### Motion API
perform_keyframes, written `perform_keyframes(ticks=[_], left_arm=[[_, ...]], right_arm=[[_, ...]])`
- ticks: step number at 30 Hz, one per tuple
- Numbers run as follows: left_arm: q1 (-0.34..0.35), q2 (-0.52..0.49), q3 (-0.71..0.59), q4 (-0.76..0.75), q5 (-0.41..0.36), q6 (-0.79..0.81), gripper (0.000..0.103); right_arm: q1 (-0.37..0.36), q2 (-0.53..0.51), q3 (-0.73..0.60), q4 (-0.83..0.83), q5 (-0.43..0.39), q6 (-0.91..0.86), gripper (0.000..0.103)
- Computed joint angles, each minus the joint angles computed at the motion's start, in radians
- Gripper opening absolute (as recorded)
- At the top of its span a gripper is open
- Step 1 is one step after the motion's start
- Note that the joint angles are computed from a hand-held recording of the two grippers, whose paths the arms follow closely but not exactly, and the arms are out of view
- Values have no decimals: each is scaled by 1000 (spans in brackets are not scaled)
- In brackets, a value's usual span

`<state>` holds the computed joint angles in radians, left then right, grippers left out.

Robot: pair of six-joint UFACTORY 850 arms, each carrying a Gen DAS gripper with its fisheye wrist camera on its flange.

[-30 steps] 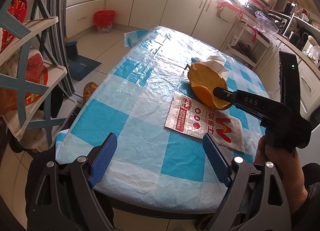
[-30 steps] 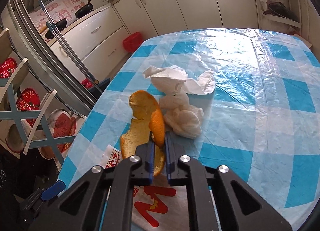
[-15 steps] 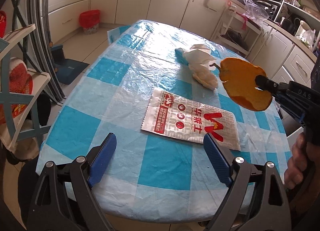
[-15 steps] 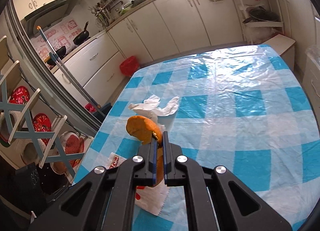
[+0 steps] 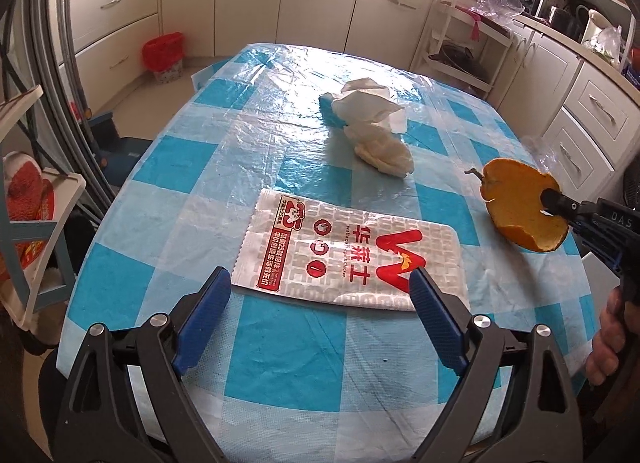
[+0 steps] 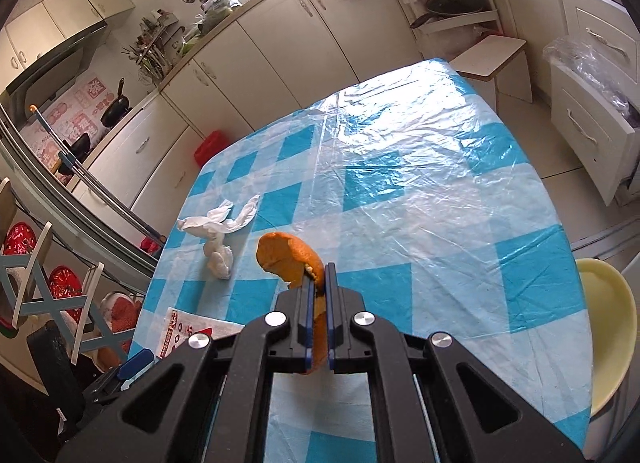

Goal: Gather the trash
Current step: 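Grasp the white paper bag with red W with the left gripper while the right holds the peel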

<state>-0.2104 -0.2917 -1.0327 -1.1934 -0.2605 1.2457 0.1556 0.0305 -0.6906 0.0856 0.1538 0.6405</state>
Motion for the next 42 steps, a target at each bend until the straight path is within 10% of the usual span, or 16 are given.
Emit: perform_keyframes(ticks=[15,22,26,30,33,36,38,42], left_arm=[[-79,-37,-35,224,41,-44,87],[-50,-5,-57,197,-107,496,85],[-55,-53,-135,523,-169,484,86],[-45,-180,-332,692,-425,343,86],[-37,-282,-467,718,-603,257,87],[-37,-292,-476,684,-606,293,88],[-39,-284,-466,669,-591,275,83],[-34,-264,-444,638,-561,229,41]], right_arm=[[-40,24,46,-233,17,259,6],[-57,26,59,-311,25,352,6],[-61,25,59,-327,25,372,6],[-65,23,58,-357,24,402,6],[-73,24,61,-417,22,462,6],[-82,26,64,-465,22,510,6],[-89,27,65,-506,23,553,6],[-91,24,60,-528,20,576,6]])
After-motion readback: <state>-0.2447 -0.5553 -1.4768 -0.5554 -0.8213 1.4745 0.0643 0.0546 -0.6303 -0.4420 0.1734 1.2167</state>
